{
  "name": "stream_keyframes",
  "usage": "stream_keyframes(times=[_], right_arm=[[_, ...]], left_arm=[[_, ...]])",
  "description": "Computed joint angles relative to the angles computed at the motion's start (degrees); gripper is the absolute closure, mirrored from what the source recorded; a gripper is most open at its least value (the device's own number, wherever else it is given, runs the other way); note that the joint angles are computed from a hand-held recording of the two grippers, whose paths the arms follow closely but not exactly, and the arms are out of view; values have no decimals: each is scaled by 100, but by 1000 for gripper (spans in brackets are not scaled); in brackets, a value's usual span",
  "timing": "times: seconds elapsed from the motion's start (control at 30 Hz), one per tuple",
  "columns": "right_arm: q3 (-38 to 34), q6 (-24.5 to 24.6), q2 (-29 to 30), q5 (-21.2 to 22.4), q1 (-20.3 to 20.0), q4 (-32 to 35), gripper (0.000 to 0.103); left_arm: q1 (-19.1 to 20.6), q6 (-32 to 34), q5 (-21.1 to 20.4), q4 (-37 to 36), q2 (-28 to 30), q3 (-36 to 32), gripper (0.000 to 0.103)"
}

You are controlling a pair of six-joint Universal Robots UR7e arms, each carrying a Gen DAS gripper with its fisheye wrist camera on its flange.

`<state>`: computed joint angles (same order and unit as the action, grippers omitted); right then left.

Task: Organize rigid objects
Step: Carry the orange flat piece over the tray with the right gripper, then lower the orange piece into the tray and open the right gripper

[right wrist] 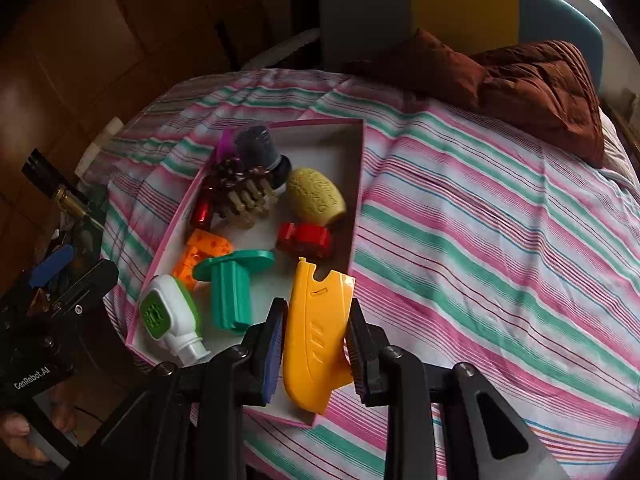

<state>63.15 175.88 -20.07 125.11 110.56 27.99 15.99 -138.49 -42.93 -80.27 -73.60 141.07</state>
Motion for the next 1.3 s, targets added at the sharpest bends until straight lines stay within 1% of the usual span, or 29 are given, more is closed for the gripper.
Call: stream_keyframes(times=[0.1, 0.2, 0.3, 0.37, 0.43, 0.5, 0.67, 0.8, 0.87, 0.93, 1.07, 1.17, 1.2, 1.3], right_arm=[[-630, 11, 443, -23, 41, 461, 75], [-1254, 224, 882, 90, 1, 986, 75], [-1561, 394, 1112, 111, -64, 1256, 75], [-1805, 419, 1283, 230, -69, 1411, 75], [-2002, 458, 1435, 415, -67, 1543, 75], [-2187, 507, 1567, 506, -86, 1674, 74], [-2103, 348, 1554, 606, -69, 1492, 74], [-1884, 326, 1454, 628, -59, 1319, 67], [-1728, 332, 1365, 579, -66, 1213, 67], [-1436, 310, 1201, 570, -64, 963, 66], [-703, 143, 791, 585, 21, 232, 64], [-227, -16, 542, 811, 159, -423, 62], [-104, -79, 482, 911, 216, -672, 59], [393, -286, 232, 1171, 372, -1526, 59]], left_arm=[[-92, -206, -167, 162, -99, 59, 0], [-149, -326, -258, 308, -136, 76, 0], [-158, -371, -285, 348, -224, 115, 0], [-169, -407, -291, 353, -286, 152, 0], [-166, -425, -308, 365, -285, 151, 0], [-158, -443, -321, 362, -266, 142, 0], [-119, -431, -316, 322, -197, 99, 0], [-148, -470, -327, 448, -41, 1, 0], [-157, -502, -341, 490, 31, -49, 0], [-160, -482, -325, 477, 58, -70, 0], [-183, -428, -323, 417, 109, -106, 0], [-215, -430, -343, 378, 209, -154, 0], [-228, -434, -350, 343, 228, -153, 0], [-307, -538, -391, 282, 315, -159, 0]])
